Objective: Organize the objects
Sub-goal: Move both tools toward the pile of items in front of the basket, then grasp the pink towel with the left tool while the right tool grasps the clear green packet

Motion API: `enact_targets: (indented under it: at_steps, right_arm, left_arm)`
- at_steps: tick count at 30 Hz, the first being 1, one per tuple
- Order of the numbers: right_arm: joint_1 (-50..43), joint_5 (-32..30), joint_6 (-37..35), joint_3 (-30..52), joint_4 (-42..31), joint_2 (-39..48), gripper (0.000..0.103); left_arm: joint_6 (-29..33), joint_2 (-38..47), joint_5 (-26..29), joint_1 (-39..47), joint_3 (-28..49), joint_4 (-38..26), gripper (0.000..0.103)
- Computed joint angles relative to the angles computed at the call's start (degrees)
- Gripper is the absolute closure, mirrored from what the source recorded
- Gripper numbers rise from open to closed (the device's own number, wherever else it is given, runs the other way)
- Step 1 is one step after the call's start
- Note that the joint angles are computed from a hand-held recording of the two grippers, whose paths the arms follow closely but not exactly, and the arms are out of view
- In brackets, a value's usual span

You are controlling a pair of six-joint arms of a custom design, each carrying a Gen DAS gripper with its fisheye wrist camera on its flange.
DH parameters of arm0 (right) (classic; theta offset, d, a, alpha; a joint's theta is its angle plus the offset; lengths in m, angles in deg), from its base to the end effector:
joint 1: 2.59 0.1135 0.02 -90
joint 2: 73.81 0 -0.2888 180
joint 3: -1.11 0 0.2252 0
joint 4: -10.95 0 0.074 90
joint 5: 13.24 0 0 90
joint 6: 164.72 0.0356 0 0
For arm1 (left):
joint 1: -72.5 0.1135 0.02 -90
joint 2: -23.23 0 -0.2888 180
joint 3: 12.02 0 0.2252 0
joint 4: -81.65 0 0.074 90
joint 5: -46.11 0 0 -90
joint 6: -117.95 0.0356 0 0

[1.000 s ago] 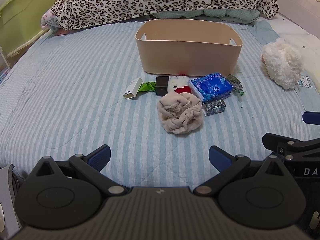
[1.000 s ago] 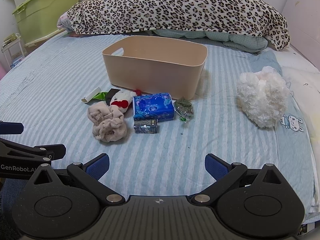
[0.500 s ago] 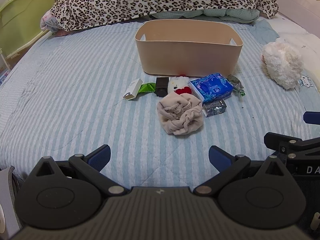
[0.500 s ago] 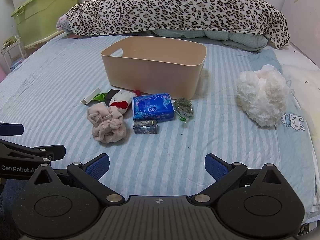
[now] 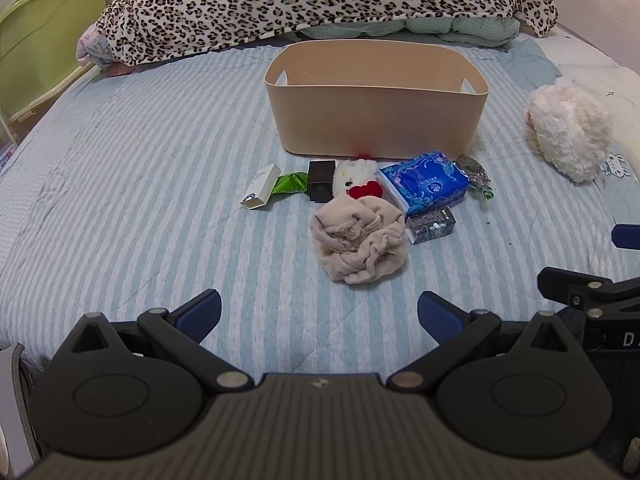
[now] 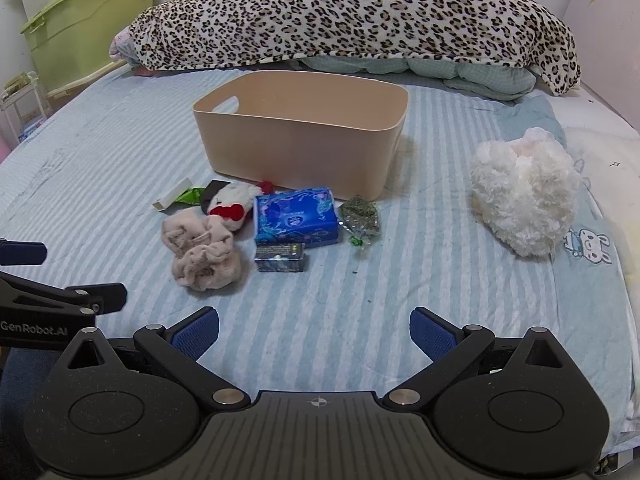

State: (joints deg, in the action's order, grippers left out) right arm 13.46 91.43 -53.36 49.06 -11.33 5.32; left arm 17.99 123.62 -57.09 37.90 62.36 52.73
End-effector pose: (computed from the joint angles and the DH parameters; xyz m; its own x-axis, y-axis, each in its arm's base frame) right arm 0.2166 0.0529 0.1934 -0.7637 0.1469 -0.6286 0.1671 0.9856 0.0274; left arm 0.2819 -0.1846 0.2099 -0.7405 0.3063 -0.5982 0.3216 0.9431 0.0847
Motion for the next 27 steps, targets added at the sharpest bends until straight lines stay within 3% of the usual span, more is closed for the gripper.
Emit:
enact_targets:
  at_steps: [11,27]
  right_arm:
    - [-8.39,-3.95,-7.09,2.06,4.85,6.75,0.0]
    - [-18.78,-12.36,-23.55,10.72,14.02,26.78,0.008]
  left_arm:
    - [1.28,7.91,1.76,2.77,6.22,0.68,0.0]
    - [0.86,23.99,7.59,6.36,22.02,-2.2,0.0]
